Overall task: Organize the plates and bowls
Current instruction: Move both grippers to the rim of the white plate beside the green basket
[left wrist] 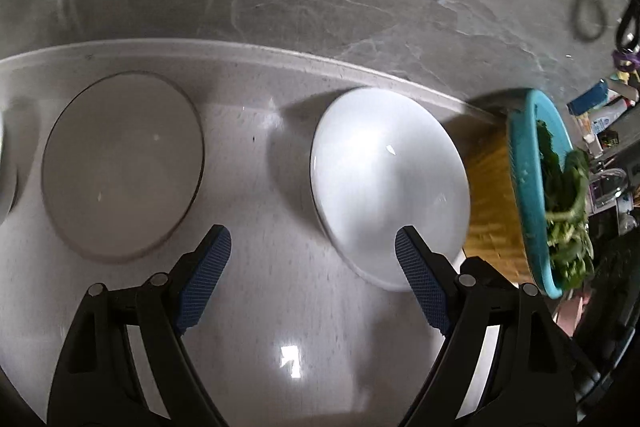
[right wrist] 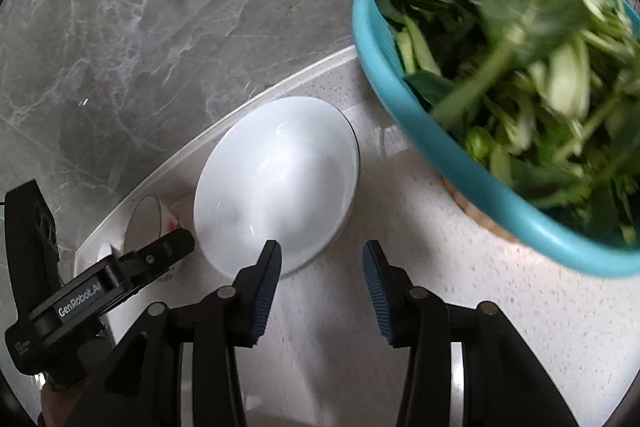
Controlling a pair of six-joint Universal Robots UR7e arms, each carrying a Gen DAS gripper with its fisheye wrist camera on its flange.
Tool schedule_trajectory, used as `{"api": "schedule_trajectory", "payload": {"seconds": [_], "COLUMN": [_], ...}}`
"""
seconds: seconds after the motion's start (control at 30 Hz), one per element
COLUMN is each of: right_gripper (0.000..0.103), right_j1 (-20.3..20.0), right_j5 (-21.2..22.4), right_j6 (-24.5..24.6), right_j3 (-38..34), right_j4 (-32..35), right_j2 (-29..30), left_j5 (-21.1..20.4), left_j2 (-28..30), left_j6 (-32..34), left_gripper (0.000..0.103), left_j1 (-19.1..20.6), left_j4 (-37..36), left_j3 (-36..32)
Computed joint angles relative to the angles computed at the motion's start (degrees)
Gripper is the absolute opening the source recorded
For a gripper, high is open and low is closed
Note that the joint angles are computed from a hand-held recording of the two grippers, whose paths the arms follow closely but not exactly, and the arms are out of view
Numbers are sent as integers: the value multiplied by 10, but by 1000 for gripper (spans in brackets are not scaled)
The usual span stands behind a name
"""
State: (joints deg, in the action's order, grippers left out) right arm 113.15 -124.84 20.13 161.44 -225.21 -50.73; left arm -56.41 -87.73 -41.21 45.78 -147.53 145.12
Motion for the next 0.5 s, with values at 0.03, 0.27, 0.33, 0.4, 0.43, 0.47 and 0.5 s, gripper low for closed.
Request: {"api": "schedule_trajectory", "payload": {"seconds": [0.03,0.27,0.33,0.4,0.43,0.47,0.5], "right_gripper": [48,48,48,48,48,48,49], "right_j1": [0,-26,-36,-41,-42,-44,-49], "right_j5": [-5,-16,-13,-10,-11,-11,-9], "right_j6": [-2,-14,-18,-20,-21,-21,-26], "right_j3": [-6,-33,-38,-37,-38,-40,-45], "right_j4": [5,57,60,55,53,51,53], "right_j2": [2,7,12,13,15,16,18], "left_j5": [-3,-13,-12,-12,-9,-10,-10], "left_j2": [13,63,62,69,68,68,73], "left_j6": [12,51,53,62,64,69,73], "left_gripper": [84,82,82,82,82,82,82], "left_j1": [11,45,50,57,58,61,63], "left_j4": [-11,-48,-43,-44,-41,-41,-41], "left_j3": [-8,-30,-31,-38,-41,-44,-50]}}
